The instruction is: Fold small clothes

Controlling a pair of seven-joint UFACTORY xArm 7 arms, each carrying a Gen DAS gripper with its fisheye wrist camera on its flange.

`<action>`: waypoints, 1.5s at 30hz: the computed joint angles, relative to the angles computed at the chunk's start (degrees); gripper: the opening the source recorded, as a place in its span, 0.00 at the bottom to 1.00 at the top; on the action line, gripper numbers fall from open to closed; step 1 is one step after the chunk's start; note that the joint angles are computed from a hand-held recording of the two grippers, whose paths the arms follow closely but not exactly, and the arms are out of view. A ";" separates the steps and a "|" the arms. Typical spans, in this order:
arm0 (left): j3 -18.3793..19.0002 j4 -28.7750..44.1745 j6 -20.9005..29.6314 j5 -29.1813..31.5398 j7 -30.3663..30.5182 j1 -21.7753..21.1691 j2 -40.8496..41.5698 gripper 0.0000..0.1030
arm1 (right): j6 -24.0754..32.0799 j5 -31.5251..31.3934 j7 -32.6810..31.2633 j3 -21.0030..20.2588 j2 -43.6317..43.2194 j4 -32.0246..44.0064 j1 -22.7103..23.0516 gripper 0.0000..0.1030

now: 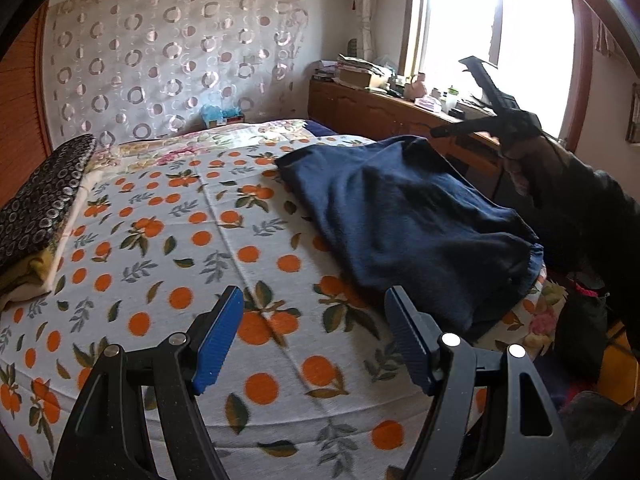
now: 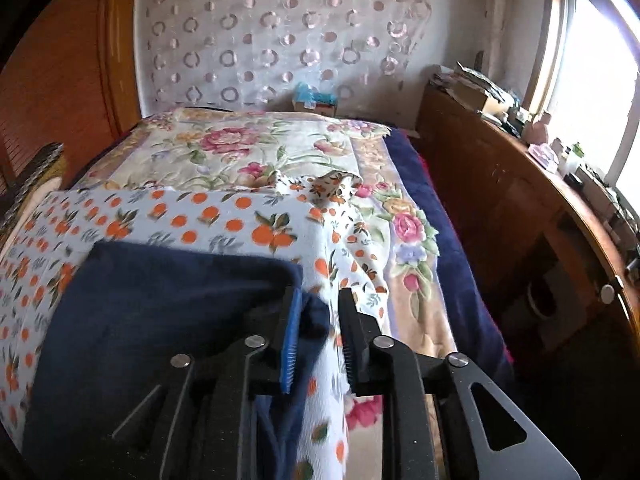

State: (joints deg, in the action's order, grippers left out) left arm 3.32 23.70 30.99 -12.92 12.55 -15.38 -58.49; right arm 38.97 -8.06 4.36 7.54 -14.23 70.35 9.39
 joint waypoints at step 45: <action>-1.25 12.59 3.92 -10.15 5.96 -10.16 10.06 0.05 | 7.23 19.34 -17.49 -2.09 -36.88 -29.23 13.16 0.75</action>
State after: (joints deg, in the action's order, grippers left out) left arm 2.06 36.29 34.91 -23.07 18.51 -25.54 -48.43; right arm 46.20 11.28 -13.13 5.45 -51.11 41.12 22.55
